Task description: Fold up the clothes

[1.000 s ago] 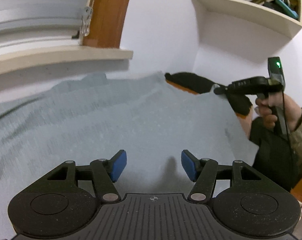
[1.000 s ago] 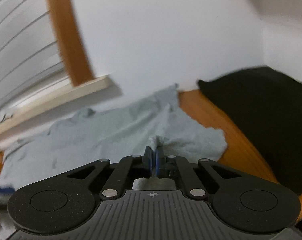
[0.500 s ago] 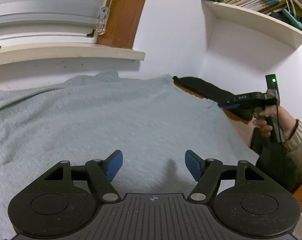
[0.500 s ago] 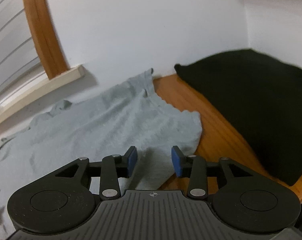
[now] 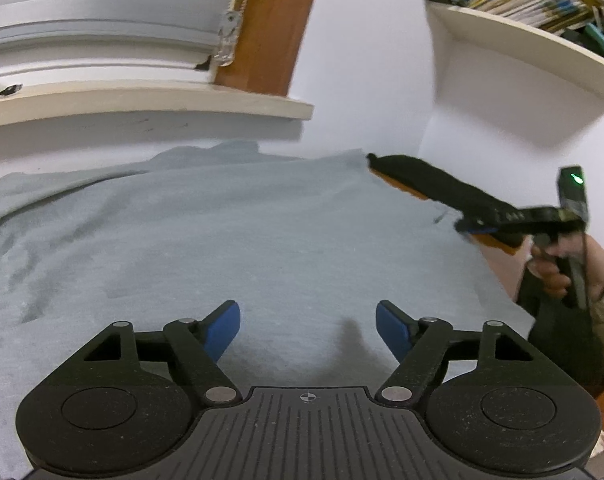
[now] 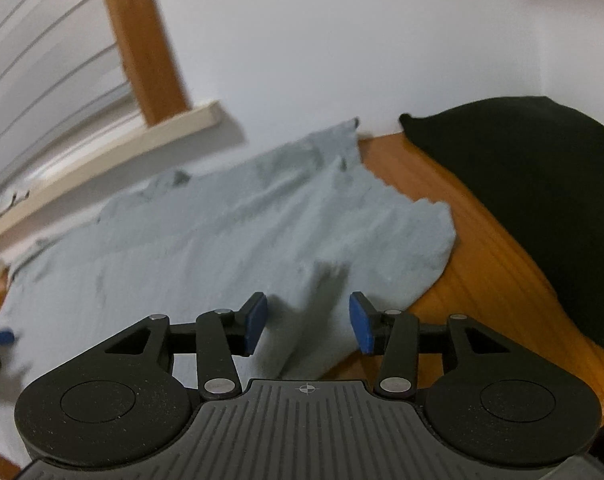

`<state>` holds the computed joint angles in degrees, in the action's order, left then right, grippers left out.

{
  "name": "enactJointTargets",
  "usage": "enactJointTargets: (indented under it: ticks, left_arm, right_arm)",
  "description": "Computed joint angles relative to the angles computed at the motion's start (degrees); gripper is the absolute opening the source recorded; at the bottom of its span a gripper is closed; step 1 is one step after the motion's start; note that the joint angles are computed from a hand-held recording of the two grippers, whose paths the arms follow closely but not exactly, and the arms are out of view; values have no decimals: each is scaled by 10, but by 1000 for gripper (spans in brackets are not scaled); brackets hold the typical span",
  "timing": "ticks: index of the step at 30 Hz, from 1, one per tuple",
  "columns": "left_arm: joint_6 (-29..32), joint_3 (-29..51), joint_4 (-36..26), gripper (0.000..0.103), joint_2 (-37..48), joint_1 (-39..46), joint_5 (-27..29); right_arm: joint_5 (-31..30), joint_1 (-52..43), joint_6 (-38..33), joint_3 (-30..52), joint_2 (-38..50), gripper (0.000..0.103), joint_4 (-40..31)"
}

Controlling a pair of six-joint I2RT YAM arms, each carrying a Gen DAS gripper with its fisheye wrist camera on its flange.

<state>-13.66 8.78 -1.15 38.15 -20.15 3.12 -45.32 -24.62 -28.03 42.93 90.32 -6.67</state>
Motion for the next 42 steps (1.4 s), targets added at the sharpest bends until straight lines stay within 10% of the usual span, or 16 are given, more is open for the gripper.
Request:
enactJointTargets:
  ticks: [14, 22, 24, 31, 34, 39, 42]
  left_arm:
    - [130, 276, 12, 66, 380, -47, 24]
    - [171, 344, 19, 31, 499, -78, 25]
    - [164, 335, 25, 0, 490, -73, 31]
    - [90, 236, 103, 1, 322, -39, 28]
    - [95, 265, 41, 6, 342, -29, -14]
    - [86, 256, 43, 57, 380, -30, -59]
    - [77, 238, 44, 63, 360, -17, -55]
  right_arm:
    - [-22, -9, -65, -67, -30, 55, 34]
    - [-41, -13, -78, -83, -31, 60, 49]
    - [-45, -14, -75, -85, -28, 61, 58]
    - [-71, -30, -49, -96, -33, 61, 86]
    - [-77, -29, -43, -85, -26, 63, 75]
    - [-57, -11, -35, -88, -28, 65, 85]
    - [-56, -6, -45, -92, -34, 65, 75]
